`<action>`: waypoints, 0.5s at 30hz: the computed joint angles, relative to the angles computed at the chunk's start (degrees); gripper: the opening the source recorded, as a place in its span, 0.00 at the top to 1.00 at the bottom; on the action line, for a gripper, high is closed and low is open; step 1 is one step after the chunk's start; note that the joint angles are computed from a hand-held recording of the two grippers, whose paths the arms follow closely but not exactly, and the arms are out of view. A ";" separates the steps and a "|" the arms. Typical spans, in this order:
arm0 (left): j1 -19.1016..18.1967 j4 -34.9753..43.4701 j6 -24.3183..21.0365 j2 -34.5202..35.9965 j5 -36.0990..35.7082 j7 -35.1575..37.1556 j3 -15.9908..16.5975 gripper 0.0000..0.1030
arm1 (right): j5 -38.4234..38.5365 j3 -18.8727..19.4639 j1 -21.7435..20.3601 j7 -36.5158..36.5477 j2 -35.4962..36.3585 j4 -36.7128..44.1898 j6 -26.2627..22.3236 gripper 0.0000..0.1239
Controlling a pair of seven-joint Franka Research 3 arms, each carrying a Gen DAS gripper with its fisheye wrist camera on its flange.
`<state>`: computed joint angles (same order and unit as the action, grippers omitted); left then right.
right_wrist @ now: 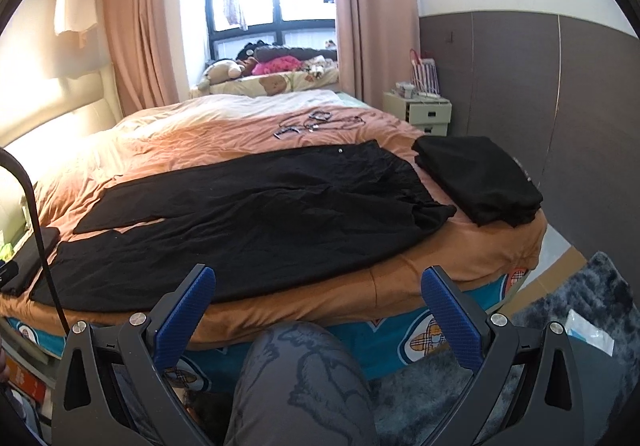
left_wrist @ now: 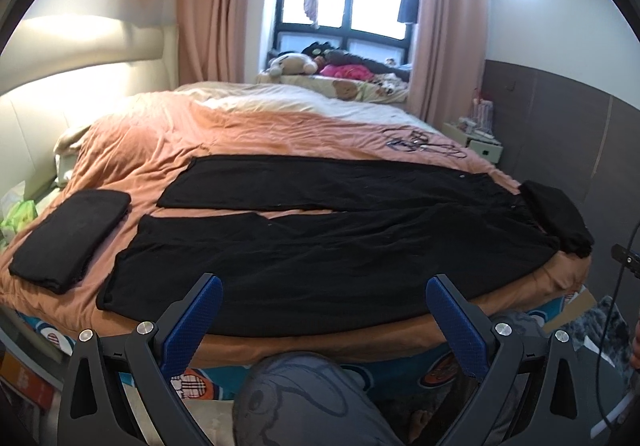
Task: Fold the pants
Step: 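Lower both grippers toward the black pants lying flat on the bed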
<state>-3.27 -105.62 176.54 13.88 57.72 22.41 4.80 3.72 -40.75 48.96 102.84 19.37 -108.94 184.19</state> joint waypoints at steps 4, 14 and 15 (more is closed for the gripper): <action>2.26 1.89 -2.38 2.27 -6.88 5.88 -1.90 0.00 | 0.04 6.00 -6.77 0.53 2.02 5.20 -4.20 0.17; 4.94 9.07 -11.83 8.93 -23.28 20.27 -4.87 0.00 | -5.79 10.13 -13.45 7.38 7.52 16.52 -13.64 0.17; 5.32 10.03 -12.70 9.68 -24.96 21.73 -5.34 0.00 | -6.37 10.48 -13.98 8.06 7.98 17.51 -14.39 0.17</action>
